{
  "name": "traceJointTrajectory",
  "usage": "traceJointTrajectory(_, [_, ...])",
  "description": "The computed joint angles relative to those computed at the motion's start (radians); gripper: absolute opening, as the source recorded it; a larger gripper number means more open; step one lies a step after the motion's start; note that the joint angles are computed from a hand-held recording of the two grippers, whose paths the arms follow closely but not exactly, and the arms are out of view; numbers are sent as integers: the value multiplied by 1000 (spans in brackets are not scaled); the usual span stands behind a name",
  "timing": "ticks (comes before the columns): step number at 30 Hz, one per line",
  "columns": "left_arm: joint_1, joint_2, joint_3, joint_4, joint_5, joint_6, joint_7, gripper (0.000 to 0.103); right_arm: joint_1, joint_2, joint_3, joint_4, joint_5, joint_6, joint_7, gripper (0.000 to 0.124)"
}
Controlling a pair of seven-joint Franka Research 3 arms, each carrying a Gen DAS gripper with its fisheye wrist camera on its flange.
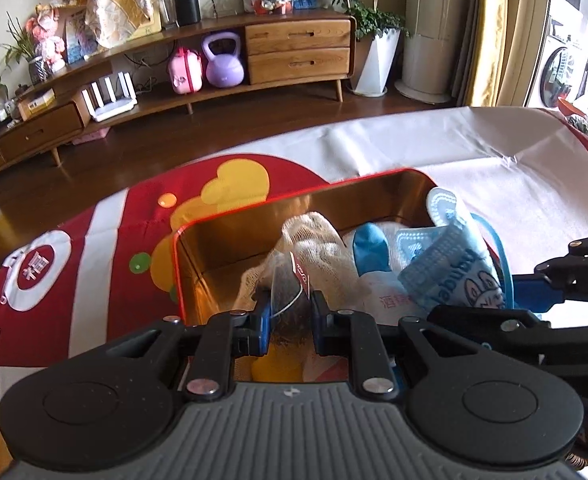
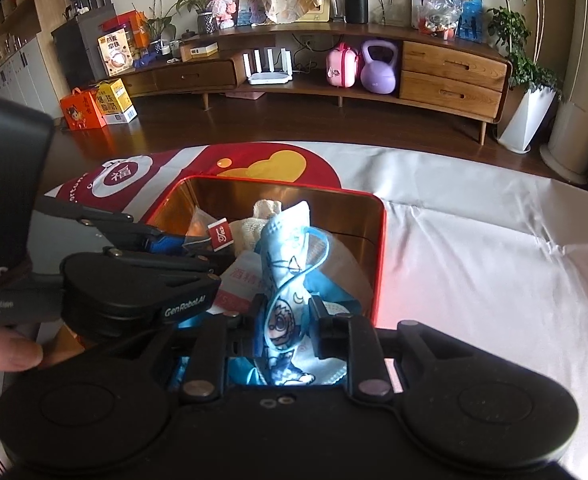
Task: Organize soft objects
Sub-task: 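Lower the bag and blue mask into the red tin and open both grippers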
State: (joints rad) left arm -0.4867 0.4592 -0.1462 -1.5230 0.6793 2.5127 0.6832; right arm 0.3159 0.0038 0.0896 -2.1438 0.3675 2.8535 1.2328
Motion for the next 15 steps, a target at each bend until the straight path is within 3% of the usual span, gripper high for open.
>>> traceJointTrajectory(15, [2,-27,-6,-23,-11,-23,-23,24,-1,-40,-2,-26,-7,6,-7,46])
